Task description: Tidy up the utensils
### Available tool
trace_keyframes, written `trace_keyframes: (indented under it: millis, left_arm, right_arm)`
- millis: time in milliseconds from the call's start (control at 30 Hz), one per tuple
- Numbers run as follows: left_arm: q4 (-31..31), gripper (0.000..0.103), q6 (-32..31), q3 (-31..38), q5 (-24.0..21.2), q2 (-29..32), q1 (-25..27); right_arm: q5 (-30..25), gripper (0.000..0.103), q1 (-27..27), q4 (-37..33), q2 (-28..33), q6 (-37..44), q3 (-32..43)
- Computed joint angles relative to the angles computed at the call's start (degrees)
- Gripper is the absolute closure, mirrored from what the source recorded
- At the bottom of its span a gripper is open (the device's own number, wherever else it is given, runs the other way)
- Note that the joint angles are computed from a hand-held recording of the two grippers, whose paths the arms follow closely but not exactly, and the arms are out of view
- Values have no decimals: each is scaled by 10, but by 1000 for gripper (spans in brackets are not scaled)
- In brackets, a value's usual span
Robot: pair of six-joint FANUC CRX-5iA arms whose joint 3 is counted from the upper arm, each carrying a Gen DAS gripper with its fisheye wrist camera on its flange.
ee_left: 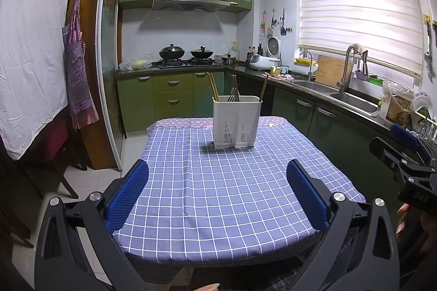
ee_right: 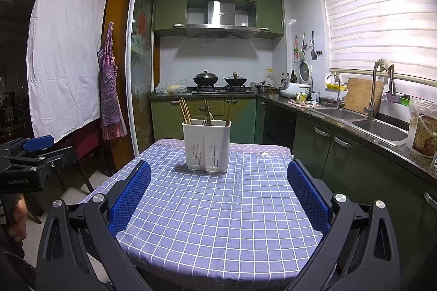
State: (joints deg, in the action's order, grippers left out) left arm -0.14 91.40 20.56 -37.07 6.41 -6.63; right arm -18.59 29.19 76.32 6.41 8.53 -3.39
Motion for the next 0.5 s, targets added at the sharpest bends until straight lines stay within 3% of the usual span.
trace_keyframes:
  millis: [500]
  left_arm:
    - [-22,7,15,13,-10,4,-6]
  right_arm:
    - [2,5,0,4,0,-4,-2]
